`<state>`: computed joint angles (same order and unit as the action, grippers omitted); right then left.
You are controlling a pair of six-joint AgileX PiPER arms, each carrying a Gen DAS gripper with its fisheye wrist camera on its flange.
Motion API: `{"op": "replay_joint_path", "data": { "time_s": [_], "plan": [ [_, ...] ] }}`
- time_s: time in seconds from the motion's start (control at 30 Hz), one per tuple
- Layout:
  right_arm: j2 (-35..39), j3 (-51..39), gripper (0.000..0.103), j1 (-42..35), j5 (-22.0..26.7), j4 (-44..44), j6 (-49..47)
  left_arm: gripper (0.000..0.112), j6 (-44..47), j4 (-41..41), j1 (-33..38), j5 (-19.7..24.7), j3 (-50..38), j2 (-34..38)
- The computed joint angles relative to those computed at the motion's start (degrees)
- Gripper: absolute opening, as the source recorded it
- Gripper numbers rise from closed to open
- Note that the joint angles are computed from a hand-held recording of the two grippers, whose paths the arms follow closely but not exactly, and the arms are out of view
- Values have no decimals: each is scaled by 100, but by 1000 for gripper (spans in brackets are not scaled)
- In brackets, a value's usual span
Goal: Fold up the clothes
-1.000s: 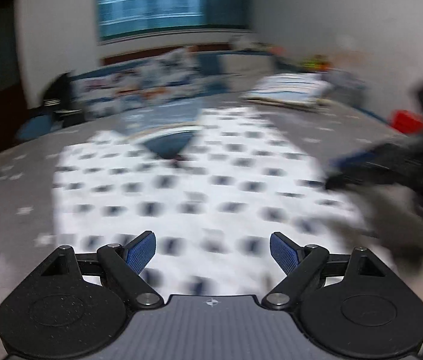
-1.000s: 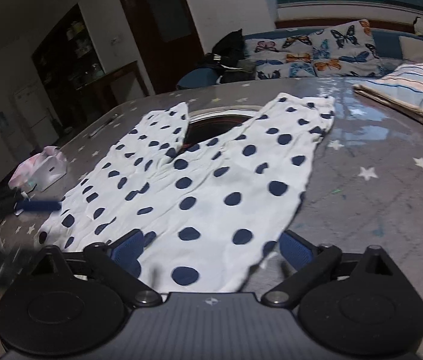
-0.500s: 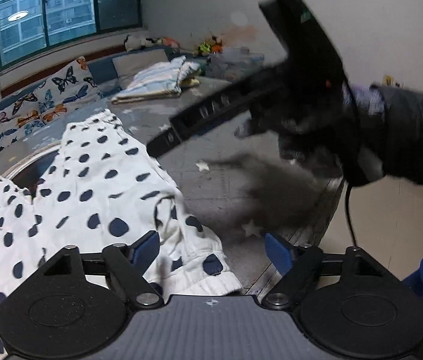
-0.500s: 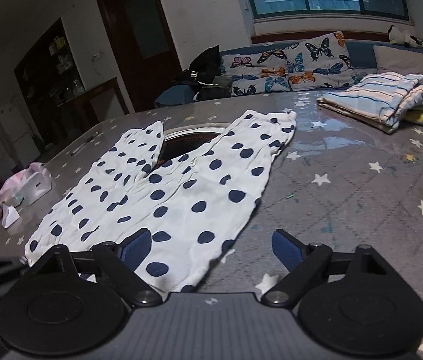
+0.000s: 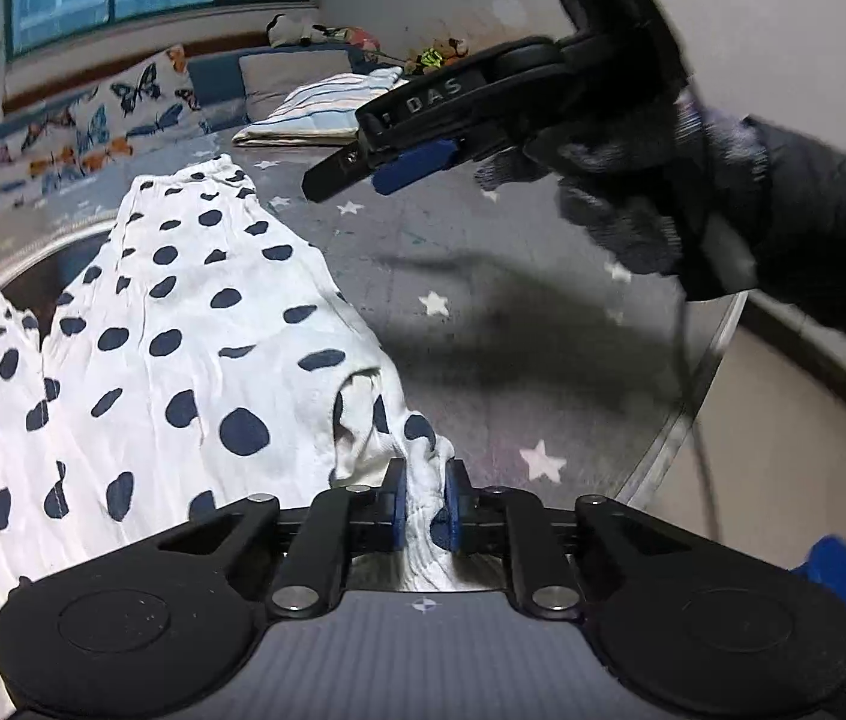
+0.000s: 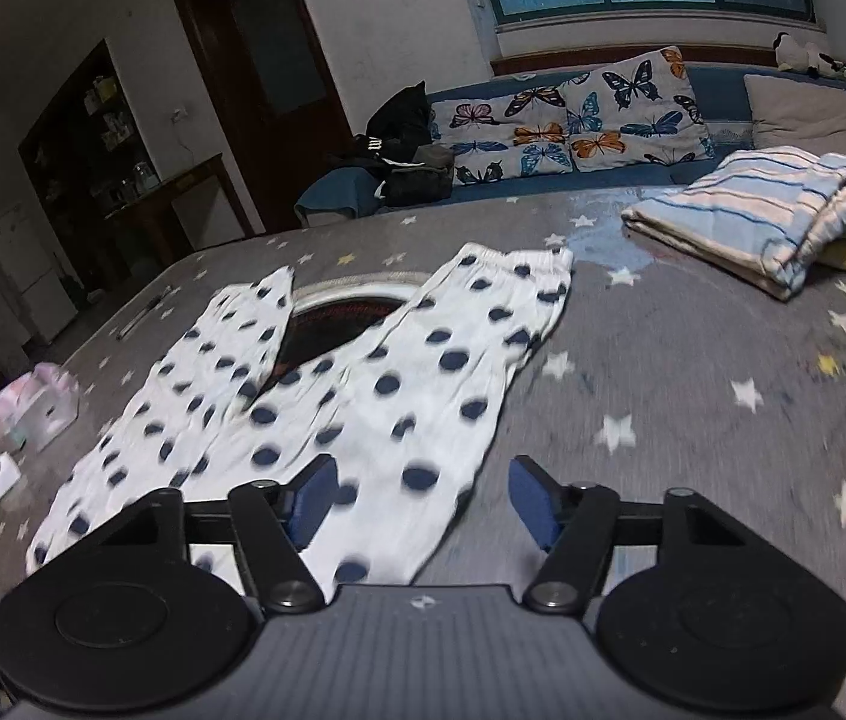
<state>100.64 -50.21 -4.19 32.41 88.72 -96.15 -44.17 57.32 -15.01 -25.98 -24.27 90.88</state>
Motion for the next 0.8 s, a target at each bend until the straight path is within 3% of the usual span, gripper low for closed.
{"op": "replay_joint_path", "data": {
  "time_s": [0.13,0.3,0.5,0.63,0.8],
  "plan": [
    [779,-1218,56,154,-142,-713,1069,14,-1253,1268,696,-512,-120,-103],
    [2078,-3203,50,435,-461,-2205,3061,14,-2225,2174,1414,-1238,-319,68],
    [3517,-5493,44,621,-298,-3946,5331,13,-2725,2635,1816,-1595,-509,327],
    [4251,-6803,42,704,56,-4912,6469,14,-2814,2729,1959,-1742,-541,370],
    [4700,-7616,25,811,344,-5661,7202,14,-2818,2757,2067,-1851,-505,365]
  ]
}}
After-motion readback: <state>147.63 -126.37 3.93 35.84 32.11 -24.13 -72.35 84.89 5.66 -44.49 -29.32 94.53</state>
